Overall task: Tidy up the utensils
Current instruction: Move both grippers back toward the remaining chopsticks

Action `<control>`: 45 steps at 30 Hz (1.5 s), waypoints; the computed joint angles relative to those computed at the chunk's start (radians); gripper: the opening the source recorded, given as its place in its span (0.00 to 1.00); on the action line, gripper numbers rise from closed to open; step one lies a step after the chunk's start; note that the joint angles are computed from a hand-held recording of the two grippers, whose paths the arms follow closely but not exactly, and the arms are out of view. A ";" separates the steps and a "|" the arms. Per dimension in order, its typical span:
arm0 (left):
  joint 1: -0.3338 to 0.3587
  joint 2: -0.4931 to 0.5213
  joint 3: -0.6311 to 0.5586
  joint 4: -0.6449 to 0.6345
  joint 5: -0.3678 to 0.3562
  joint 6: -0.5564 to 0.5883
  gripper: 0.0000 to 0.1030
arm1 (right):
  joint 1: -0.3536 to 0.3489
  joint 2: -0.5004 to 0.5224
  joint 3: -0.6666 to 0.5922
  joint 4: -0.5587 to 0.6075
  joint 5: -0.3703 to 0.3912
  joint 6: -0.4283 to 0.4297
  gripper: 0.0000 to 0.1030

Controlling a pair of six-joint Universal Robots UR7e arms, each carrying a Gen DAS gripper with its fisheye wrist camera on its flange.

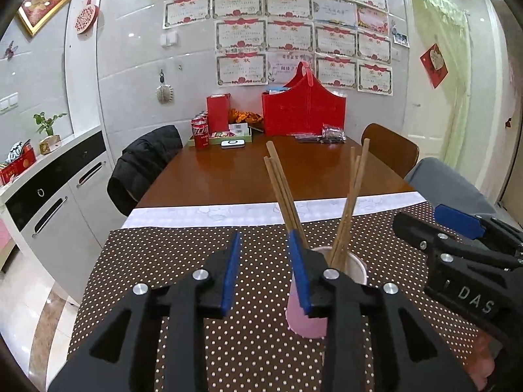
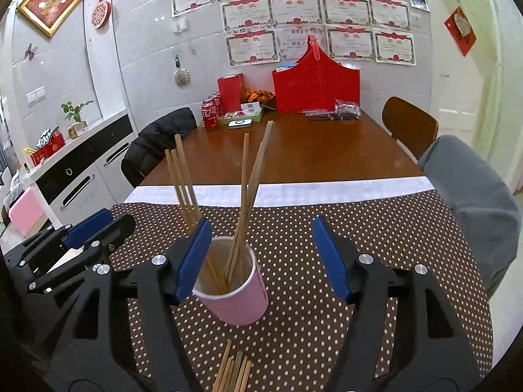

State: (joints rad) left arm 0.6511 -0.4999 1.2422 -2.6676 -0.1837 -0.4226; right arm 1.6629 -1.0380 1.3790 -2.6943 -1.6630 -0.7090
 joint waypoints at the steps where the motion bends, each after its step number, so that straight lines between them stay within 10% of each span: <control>1: -0.007 -0.006 0.011 0.008 0.005 -0.014 0.37 | 0.000 -0.009 0.009 0.000 0.003 -0.002 0.63; 23: -0.117 -0.160 0.267 0.481 -0.006 -0.592 0.54 | -0.051 -0.211 0.262 0.043 -0.037 0.005 0.83; 45: -0.073 -0.208 0.431 0.576 -0.221 -0.812 0.54 | -0.123 -0.234 0.378 0.115 -0.129 -0.042 0.87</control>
